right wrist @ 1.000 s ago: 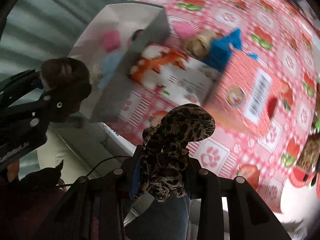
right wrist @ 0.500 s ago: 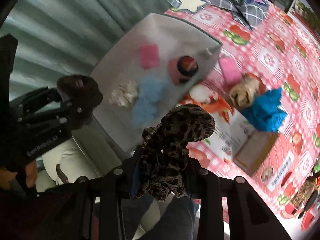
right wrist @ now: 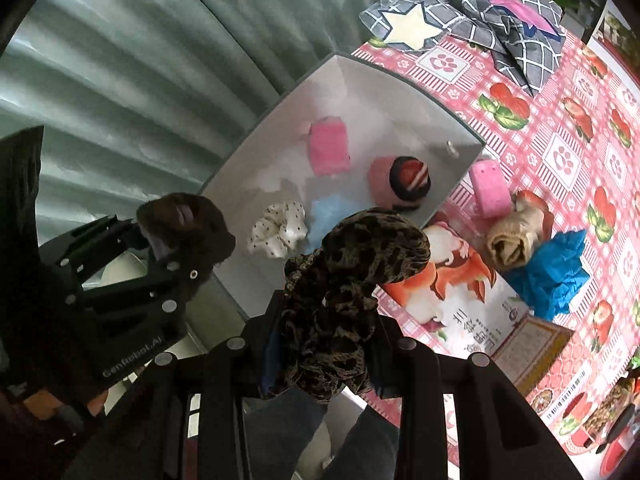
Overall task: Organize soft objects
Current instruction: 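Lift the knit sock and leopard scrunchie and carry both over the white box, then lower the knit sock into the box with the left tool while the right tool releases the leopard scrunchie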
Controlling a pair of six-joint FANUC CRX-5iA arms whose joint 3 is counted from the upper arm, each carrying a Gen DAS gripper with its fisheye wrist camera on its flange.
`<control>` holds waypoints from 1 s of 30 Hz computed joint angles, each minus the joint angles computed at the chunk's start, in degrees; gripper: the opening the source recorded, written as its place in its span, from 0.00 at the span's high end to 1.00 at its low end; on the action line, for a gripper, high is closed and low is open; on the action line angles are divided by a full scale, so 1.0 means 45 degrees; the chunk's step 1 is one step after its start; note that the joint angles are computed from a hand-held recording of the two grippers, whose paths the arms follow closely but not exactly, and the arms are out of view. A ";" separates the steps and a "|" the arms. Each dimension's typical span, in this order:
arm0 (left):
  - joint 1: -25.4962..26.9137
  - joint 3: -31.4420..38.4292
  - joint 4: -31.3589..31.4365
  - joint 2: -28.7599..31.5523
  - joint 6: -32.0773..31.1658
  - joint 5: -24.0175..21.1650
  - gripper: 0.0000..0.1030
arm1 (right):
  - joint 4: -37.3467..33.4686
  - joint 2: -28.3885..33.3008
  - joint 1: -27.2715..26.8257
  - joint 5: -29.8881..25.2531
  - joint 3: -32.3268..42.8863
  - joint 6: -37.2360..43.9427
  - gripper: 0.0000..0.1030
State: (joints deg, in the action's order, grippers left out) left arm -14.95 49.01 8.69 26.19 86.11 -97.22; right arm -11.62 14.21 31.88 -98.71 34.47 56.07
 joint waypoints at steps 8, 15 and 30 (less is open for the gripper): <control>0.0232 0.0495 -0.0207 0.0317 0.0214 -0.0227 0.56 | -0.0105 0.0360 -0.0238 0.0036 0.0393 0.0012 0.65; 0.0227 0.1071 -0.0303 0.0739 0.0298 -0.0377 0.56 | -0.0201 0.0757 -0.0385 0.0018 0.0738 0.0103 0.65; -0.0073 0.2482 -0.0408 0.1872 0.0396 -0.1079 0.56 | -0.0275 0.1349 -0.0684 0.0010 0.1273 -0.0030 0.65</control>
